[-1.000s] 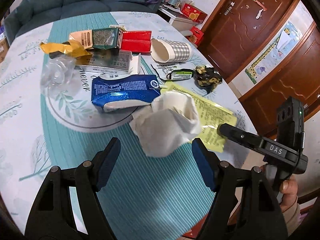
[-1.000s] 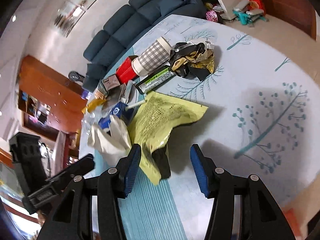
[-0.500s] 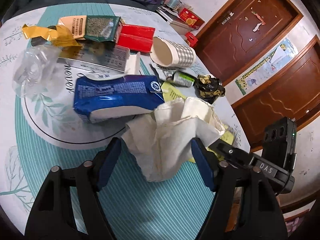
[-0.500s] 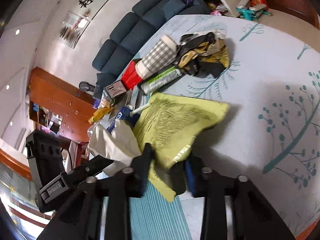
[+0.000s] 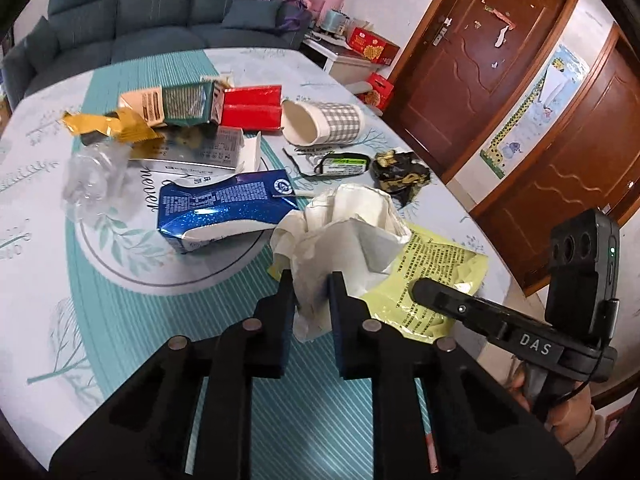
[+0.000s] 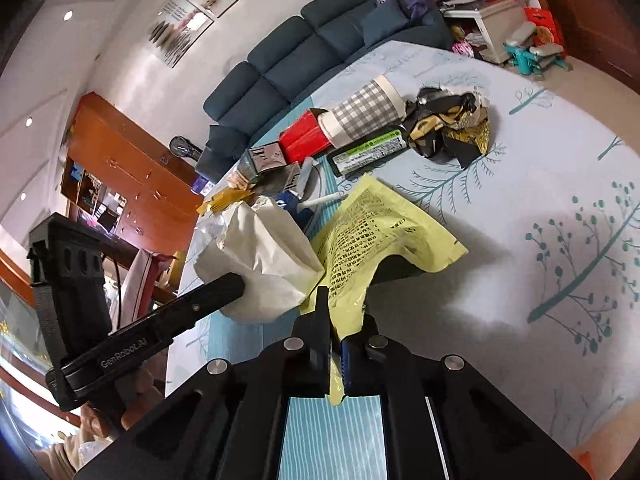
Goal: Collect trash
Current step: 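Carry the tissue and yellow packet with both tools over the bin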
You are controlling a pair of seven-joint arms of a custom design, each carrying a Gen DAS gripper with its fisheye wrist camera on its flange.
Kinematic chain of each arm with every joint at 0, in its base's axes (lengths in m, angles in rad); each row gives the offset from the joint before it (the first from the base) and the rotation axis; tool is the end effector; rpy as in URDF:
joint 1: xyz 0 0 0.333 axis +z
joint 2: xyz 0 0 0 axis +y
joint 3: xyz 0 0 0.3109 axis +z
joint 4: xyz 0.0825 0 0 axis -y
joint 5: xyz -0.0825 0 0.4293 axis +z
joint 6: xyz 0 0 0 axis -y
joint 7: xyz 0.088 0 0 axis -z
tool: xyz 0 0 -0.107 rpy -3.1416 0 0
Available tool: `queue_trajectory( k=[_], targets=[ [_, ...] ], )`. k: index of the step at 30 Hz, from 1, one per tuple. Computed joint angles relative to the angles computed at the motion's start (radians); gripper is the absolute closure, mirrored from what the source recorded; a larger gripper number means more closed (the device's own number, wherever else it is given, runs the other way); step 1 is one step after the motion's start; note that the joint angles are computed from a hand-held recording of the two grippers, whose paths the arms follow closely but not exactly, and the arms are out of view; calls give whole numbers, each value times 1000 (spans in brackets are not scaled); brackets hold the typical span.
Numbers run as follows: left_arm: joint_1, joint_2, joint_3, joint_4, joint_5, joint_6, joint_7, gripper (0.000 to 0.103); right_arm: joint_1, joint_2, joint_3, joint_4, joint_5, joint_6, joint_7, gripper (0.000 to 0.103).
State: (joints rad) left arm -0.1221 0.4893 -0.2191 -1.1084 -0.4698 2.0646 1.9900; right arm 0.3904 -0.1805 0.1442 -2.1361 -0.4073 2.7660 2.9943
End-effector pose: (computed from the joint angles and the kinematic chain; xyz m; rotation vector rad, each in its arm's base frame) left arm 0.7373 -0.2377 0.5981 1.3774 -2.5629 1.1033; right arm 0.4982 0.3197 0.5542 -1.1094 2.0122 -0.1959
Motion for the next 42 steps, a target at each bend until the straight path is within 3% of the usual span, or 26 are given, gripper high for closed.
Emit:
queue_trajectory(
  k=[6,9,12,18,23,36,42],
  targets=[
    [31,-170,-1,-176,-62,31,58,91,-10,-77,41,-10,-36,-59,-16,100],
    [31,-250,8,-248,-76,35,77,91,16,-164,56,-26,-85,-148,8,100],
    [33,-344,18,-330,-106,29,91,91,10,-211,82,-39,-90,-180,-4,100],
    [14,-515,39,-474,-119,12,97,91,58,-371,124,-65,-110,-343,10,100],
    [-13,-654,37,-619,-61,49,25,91,90,-455,166,-71,-105,-475,10,100],
    [-56,-917,4,-932,39,86,-31,91,245,-500,225,-56,14,-812,-52,100],
    [-62,-948,-34,-1016,117,58,-78,91,326,-509,182,-151,122,-837,-53,100]
  ],
)
